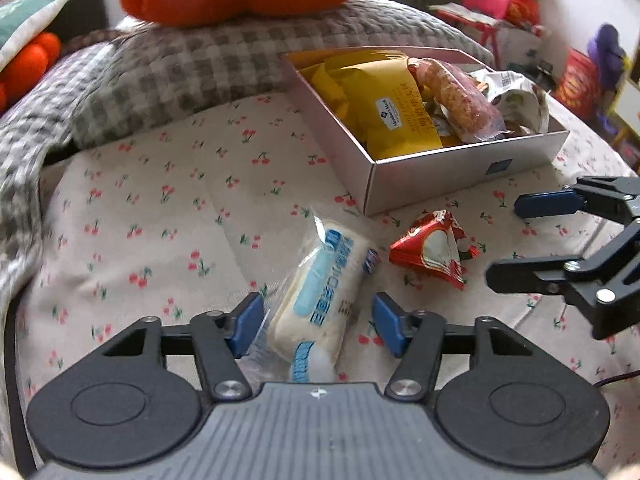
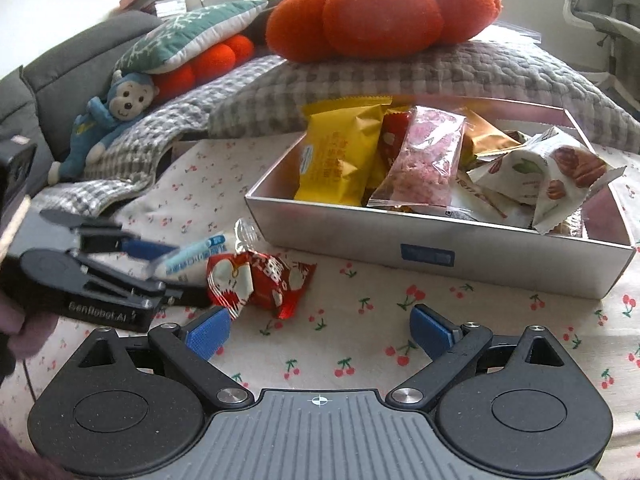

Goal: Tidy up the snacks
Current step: 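Grasp the white milk bread packet with the left gripper while the right grasps the red candy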

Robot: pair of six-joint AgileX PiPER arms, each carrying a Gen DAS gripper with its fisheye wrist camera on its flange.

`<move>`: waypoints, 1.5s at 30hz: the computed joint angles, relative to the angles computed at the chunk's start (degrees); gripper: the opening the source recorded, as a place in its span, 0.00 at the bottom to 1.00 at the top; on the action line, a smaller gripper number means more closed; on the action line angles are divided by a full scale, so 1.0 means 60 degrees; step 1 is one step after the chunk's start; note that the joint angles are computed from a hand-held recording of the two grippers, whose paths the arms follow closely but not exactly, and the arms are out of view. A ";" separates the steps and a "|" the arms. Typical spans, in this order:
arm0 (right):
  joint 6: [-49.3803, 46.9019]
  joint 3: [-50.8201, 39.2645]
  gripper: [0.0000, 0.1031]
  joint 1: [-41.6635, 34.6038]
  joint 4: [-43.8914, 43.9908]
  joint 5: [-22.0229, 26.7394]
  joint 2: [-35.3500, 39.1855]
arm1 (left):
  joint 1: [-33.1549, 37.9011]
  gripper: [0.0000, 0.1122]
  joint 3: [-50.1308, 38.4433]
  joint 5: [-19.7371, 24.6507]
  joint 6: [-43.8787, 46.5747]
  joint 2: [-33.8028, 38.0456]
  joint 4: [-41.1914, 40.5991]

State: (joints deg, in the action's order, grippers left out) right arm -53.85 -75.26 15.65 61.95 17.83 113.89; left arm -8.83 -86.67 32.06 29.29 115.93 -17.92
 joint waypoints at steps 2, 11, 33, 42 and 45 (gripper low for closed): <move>-0.0212 -0.0034 0.95 0.0024 0.0351 -0.0034 0.0069 | -0.0142 0.49 0.0202 -0.0054 -0.0447 -0.0164 0.0340; 0.0413 -0.0630 0.95 0.0313 0.0483 -0.0176 0.0471 | -0.0863 0.45 0.1075 -0.0689 -0.4886 -0.0691 0.2937; 0.1364 -0.1370 0.60 0.0782 -0.0347 -0.0541 0.0971 | -0.1508 0.36 0.2769 -0.2761 -1.1005 -0.1222 0.7751; 0.1184 -0.1208 0.44 0.0738 -0.0383 -0.0347 0.0820 | -0.1462 0.29 0.2644 -0.2514 -1.0223 -0.1272 0.6700; 0.0928 -0.0995 0.38 0.0673 -0.0229 -0.0372 0.0643 | -0.1505 0.28 0.2548 -0.2341 -1.0370 -0.1247 0.6731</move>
State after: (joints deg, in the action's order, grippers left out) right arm -48.28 -81.23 19.69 60.58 15.60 117.75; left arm -17.86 -71.38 18.01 -32.93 108.44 22.47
